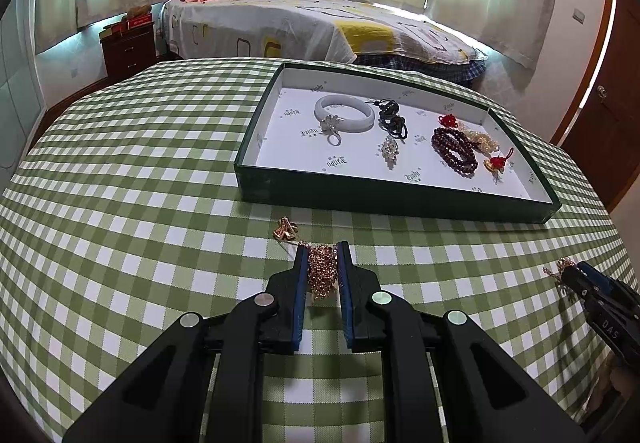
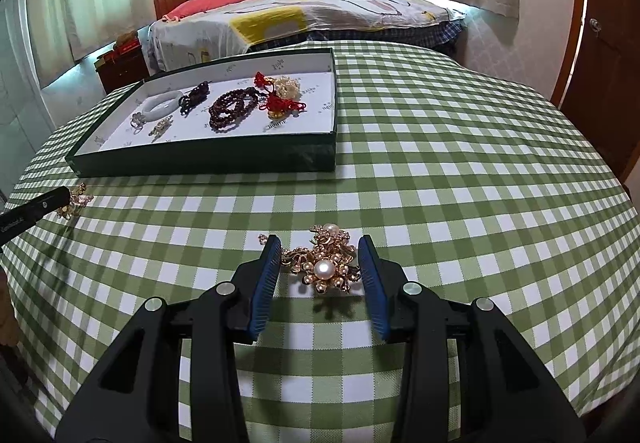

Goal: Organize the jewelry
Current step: 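Carry the gold chain and pearl brooch over the tray with both tools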

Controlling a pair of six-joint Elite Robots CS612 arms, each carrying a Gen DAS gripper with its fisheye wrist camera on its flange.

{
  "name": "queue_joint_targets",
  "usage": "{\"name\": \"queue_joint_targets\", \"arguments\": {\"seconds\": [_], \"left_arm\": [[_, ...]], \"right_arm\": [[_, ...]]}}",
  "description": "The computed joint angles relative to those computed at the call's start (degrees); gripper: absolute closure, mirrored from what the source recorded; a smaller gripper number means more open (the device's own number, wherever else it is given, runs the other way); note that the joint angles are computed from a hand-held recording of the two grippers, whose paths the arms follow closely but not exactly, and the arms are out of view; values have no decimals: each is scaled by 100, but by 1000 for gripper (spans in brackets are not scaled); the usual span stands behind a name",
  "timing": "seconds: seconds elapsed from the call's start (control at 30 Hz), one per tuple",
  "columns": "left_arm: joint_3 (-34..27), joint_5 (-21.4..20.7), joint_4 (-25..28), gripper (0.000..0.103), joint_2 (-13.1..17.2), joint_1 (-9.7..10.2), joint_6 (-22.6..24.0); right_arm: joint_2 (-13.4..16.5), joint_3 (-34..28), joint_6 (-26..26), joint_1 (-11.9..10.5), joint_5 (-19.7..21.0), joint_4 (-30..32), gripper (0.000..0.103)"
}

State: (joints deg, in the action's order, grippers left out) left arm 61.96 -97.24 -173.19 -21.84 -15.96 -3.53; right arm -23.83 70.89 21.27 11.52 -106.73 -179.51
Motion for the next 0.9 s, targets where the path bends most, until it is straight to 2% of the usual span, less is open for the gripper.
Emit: {"name": "queue_joint_targets", "arguments": {"seconds": [0.9], "left_arm": [[98,-82,-182,88,-78,2,13]], "right_arm": [[-98,51,-155,29,-4,-395,64]]}}
